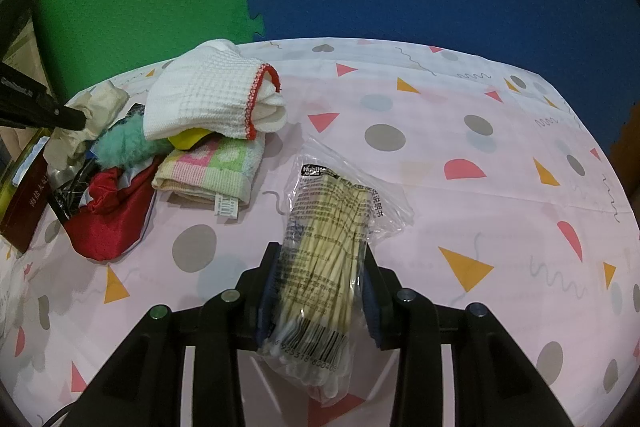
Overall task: Organize soft objects
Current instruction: 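Carry the cream scrunchie into the gold tin and open the left gripper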
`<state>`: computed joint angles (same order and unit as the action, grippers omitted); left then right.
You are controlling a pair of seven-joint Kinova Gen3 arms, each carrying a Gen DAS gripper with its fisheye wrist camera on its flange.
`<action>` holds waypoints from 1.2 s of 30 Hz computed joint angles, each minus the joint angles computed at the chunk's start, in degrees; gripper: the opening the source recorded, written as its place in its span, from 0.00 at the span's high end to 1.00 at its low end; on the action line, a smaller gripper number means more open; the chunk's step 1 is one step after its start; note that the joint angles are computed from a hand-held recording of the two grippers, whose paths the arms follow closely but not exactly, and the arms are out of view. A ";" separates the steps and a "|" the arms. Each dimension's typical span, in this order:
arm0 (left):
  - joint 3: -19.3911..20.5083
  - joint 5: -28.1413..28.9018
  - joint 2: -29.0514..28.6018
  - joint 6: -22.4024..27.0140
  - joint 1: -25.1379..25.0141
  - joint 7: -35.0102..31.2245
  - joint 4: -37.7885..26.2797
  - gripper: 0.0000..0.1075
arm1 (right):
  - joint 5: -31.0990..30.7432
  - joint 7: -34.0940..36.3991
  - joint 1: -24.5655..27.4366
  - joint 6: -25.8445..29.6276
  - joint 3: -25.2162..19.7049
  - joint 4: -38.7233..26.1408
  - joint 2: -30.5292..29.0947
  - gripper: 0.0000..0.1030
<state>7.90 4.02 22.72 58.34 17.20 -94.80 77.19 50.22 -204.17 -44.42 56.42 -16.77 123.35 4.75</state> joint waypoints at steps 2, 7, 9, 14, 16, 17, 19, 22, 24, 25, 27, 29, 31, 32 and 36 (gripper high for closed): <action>-0.03 0.06 -0.64 -0.18 -0.20 -0.19 0.25 0.92 | -0.01 -0.02 -0.01 0.03 -0.02 -0.01 0.01 0.63; -0.35 0.31 -2.28 -0.64 -1.28 -0.76 0.79 0.92 | -0.02 -0.03 -0.02 0.05 -0.02 -0.03 0.01 0.63; -0.40 0.68 -2.89 -0.78 -2.06 -1.32 1.04 0.92 | -0.02 -0.06 -0.03 0.06 -0.03 -0.04 0.02 0.63; -1.34 0.04 -4.48 -1.08 -3.79 -1.84 0.99 0.92 | -0.03 -0.08 -0.04 0.09 -0.03 -0.04 0.03 0.63; -1.89 -0.82 -4.85 -1.29 -4.42 -1.96 0.69 0.92 | -0.07 0.03 -0.03 0.16 -0.02 -0.10 0.09 0.63; -2.20 -1.34 -4.92 -1.27 -4.65 -1.75 0.44 0.92 | -0.07 0.08 -0.03 0.17 0.00 -0.11 0.12 0.63; -2.70 -1.97 -4.82 -1.06 -5.46 -1.59 -0.27 0.92 | -0.07 0.05 -0.04 0.15 0.01 -0.13 0.12 0.63; -3.41 -3.15 -4.46 -1.02 -6.40 -1.13 -1.18 0.92 | -0.14 0.15 -0.06 0.26 0.03 -0.22 0.17 0.63; -3.75 -3.69 -3.94 -0.90 -7.09 -0.95 -1.77 0.92 | -0.19 0.28 -0.09 0.37 0.05 -0.29 0.21 0.63; -3.97 -4.07 -3.46 -0.81 -7.42 -0.89 -2.20 0.92 | -0.24 0.37 -0.10 0.43 0.05 -0.32 0.21 0.63; -4.42 -5.06 -2.75 -0.85 -7.55 -0.21 -2.63 0.92 | -0.24 0.37 -0.11 0.43 0.07 -0.35 0.24 0.63; -4.66 -5.48 -1.87 -0.87 -8.11 0.02 -3.00 0.92 | -0.33 0.60 -0.13 0.58 0.08 -0.45 0.28 0.63; -4.89 -5.88 -0.83 -0.87 -8.48 0.36 -3.51 0.92 | -0.36 0.78 -0.10 0.60 0.13 -0.46 0.29 0.63; -4.93 -6.03 -0.37 -0.95 -8.64 0.38 -3.68 0.92 | -0.43 0.85 -0.13 0.68 0.10 -0.48 0.22 0.63; -4.93 -6.03 1.46 -1.84 -9.28 0.08 -3.89 0.92 | -0.47 1.01 -0.19 0.85 0.11 -0.65 0.40 0.63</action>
